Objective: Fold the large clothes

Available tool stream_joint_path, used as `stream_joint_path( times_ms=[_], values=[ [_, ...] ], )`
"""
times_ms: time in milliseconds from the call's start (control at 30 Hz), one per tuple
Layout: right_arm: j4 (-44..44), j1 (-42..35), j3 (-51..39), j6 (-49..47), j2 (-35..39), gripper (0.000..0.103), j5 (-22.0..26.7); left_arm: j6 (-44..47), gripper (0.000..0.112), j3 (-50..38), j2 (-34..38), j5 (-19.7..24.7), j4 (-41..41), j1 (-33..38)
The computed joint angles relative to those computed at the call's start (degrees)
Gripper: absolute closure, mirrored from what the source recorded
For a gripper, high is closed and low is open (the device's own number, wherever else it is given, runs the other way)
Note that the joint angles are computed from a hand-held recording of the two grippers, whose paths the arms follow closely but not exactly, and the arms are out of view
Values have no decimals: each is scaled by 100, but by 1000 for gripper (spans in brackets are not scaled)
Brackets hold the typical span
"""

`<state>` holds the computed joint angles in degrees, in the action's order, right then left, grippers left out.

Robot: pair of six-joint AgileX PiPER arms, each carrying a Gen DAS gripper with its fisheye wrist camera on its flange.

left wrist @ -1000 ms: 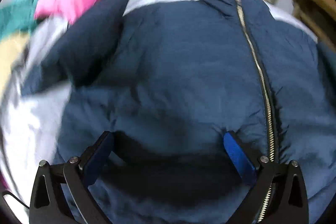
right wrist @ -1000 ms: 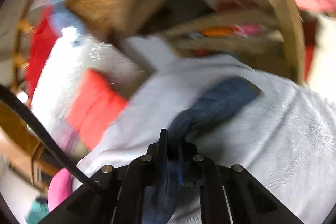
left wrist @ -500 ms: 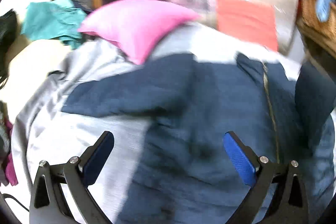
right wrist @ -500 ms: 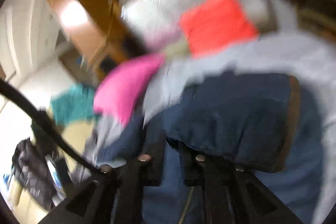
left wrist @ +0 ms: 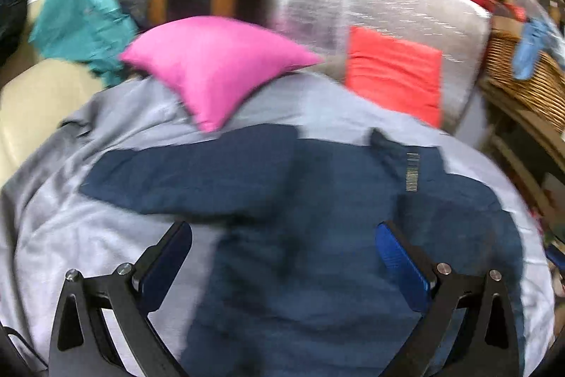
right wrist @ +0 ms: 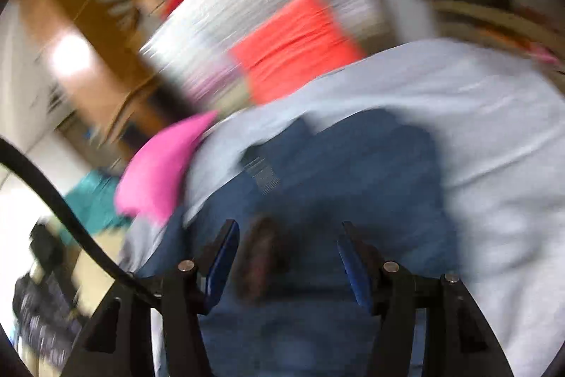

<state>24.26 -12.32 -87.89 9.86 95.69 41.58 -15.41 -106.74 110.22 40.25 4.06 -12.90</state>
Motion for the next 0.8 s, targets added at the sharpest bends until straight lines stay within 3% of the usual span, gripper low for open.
stream_joint_path(
  times_ms=[67,167,300,367,500,567,600,667,700,767,800],
  values=[
    [33,-455,156,166,52,42,-89,393,9,121,-22,-251,-127,-291],
    [317,-924,210,85,307,42,-46,1168,9,-110,180,-94,-579,-670],
    [328,-1064,-449,236,1055,42,192,1344,9,-425,458,46,-599,-1157],
    [131,-1020,-691,253,1290,42,201,1091,9,-619,670,35,-180,-1474],
    [678,-1220,-759,-250,1604,42,318,426,9,-1580,1422,715,981,-1945],
    [678,-1250,-866,-294,1798,42,356,287,12,-2226,1835,1160,1064,-1967],
    [772,-1255,-937,-358,1917,42,379,253,17,-2544,2021,1361,1003,-1934],
    [1050,-1284,-1011,-569,2085,42,479,434,46,-3359,2441,1936,574,-1802],
    [1178,-1291,-1035,-686,2152,42,538,491,53,-3488,2485,2059,416,-1735],
    [1440,-1251,-1058,-936,2277,61,598,526,73,-3354,2410,1919,389,-1693],
    [1403,-1215,-1077,-949,2289,65,657,622,77,-3283,2340,1874,306,-1651]
  ],
)
